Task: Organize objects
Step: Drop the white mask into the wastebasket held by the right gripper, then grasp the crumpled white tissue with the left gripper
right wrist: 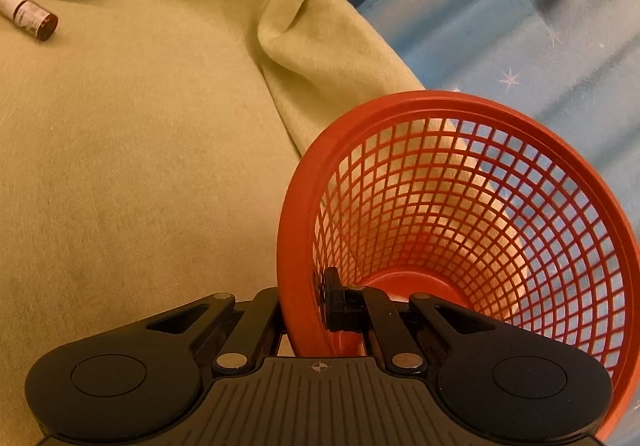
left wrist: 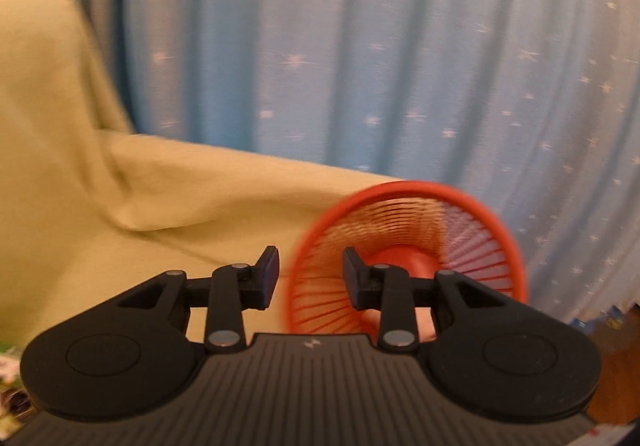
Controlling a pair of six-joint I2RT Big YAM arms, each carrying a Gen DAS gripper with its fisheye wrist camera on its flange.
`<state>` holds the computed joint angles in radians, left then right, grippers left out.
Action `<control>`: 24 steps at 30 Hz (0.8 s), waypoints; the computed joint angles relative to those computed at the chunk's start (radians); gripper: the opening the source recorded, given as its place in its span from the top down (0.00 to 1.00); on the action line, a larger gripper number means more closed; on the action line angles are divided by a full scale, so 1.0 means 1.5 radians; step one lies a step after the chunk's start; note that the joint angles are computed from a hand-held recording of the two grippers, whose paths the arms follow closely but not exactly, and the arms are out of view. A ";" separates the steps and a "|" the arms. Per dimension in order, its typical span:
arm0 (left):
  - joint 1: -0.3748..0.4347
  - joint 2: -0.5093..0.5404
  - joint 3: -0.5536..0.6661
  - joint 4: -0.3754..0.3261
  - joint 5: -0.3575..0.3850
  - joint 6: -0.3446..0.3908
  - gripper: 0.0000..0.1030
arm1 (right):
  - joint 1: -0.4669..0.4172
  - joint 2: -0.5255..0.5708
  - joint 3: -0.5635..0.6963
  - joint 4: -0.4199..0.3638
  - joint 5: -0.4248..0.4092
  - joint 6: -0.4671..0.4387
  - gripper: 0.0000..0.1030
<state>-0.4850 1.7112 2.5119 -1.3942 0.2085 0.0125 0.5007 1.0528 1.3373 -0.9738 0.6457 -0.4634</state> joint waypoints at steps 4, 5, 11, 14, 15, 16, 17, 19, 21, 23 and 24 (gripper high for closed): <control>0.051 -0.085 -0.127 0.038 -0.037 -0.020 0.71 | 0.001 0.001 0.000 -0.002 -0.002 -0.002 1.00; 0.067 -0.101 -0.149 0.039 -0.047 -0.022 0.70 | 0.001 0.000 0.000 -0.004 -0.003 -0.001 1.00; 0.166 -0.189 -0.266 0.045 -0.099 -0.032 0.68 | 0.001 -0.004 -0.003 -0.006 -0.006 0.004 1.00; 0.215 -0.224 -0.304 0.039 -0.117 -0.035 0.66 | 0.001 -0.005 -0.004 -0.008 -0.006 0.005 1.00; 0.227 -0.234 -0.314 0.036 -0.125 -0.035 0.66 | 0.001 -0.005 -0.004 -0.008 -0.006 0.004 1.00; 0.241 -0.243 -0.327 0.036 -0.130 -0.035 0.65 | 0.001 -0.007 -0.004 -0.010 -0.005 0.005 1.00; 0.254 -0.253 -0.340 0.036 -0.133 -0.037 0.64 | 0.002 -0.008 -0.005 -0.011 -0.005 0.005 1.00; 0.280 -0.274 -0.368 0.035 -0.138 -0.038 0.64 | 0.002 -0.008 -0.005 -0.010 -0.005 0.005 1.00; 0.301 -0.294 -0.397 0.033 -0.146 -0.040 0.62 | 0.002 -0.008 -0.005 -0.011 -0.005 0.005 1.00; 0.321 -0.311 -0.425 0.027 -0.154 -0.039 0.62 | 0.004 -0.008 -0.006 -0.012 -0.003 0.002 1.00; 0.328 -0.321 -0.441 0.025 -0.162 -0.038 0.60 | 0.005 -0.010 -0.007 -0.013 -0.002 0.001 1.00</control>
<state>0.0074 1.2295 1.8508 -1.3569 -0.0350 -0.0438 0.5082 1.0384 1.3272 -0.9931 0.6426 -0.4618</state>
